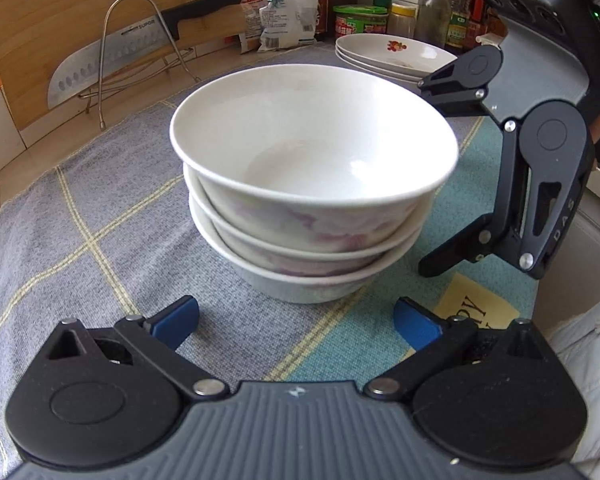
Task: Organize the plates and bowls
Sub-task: 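Close both grippers on opposite sides of the three-bowl stack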
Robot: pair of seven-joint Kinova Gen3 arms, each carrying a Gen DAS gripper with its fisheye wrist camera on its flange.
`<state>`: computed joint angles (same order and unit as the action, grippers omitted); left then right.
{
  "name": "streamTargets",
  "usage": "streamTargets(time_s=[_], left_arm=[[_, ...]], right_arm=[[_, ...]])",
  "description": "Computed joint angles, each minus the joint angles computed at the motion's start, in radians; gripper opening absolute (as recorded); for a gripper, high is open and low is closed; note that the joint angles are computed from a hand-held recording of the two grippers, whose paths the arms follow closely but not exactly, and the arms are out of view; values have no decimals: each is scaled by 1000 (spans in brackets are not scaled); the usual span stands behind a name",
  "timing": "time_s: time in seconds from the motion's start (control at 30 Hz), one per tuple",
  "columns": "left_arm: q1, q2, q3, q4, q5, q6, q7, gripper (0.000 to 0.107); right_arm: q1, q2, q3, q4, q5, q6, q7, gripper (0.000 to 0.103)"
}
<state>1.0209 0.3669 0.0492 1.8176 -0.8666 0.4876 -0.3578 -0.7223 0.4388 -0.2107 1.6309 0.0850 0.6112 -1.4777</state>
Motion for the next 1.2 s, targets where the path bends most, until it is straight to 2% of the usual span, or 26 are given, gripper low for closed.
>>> streamTargets(time_s=[0.13, 0.2, 0.37, 0.57, 0.73, 0.87, 1.0, 1.2], left_arm=[[61, 8, -47, 11, -83, 6, 132, 103], [63, 11, -38, 7, -100, 24, 165, 103], [26, 26, 17, -41, -50, 92, 129, 103], [34, 32, 13, -47, -60, 104, 152, 103], [54, 12, -33, 32, -210, 1, 261, 103], [24, 7, -12, 44, -239, -25, 254, 103], [-23, -13, 7, 64, -232, -73, 155, 102], [-84, -65, -17, 133, -228, -252, -27, 102]], right_arm=[[52, -2, -38, 16, -34, -22, 97, 103], [84, -12, -60, 40, -61, -52, 154, 103], [152, -26, -105, 90, -136, -113, 290, 103], [167, -39, -108, 129, -187, -162, 350, 103], [154, -54, -92, 161, -201, -202, 338, 103], [114, -52, -61, 146, -172, -183, 281, 103], [87, -43, -54, 104, -132, -147, 271, 103], [98, -18, -93, 39, -129, -107, 353, 103]])
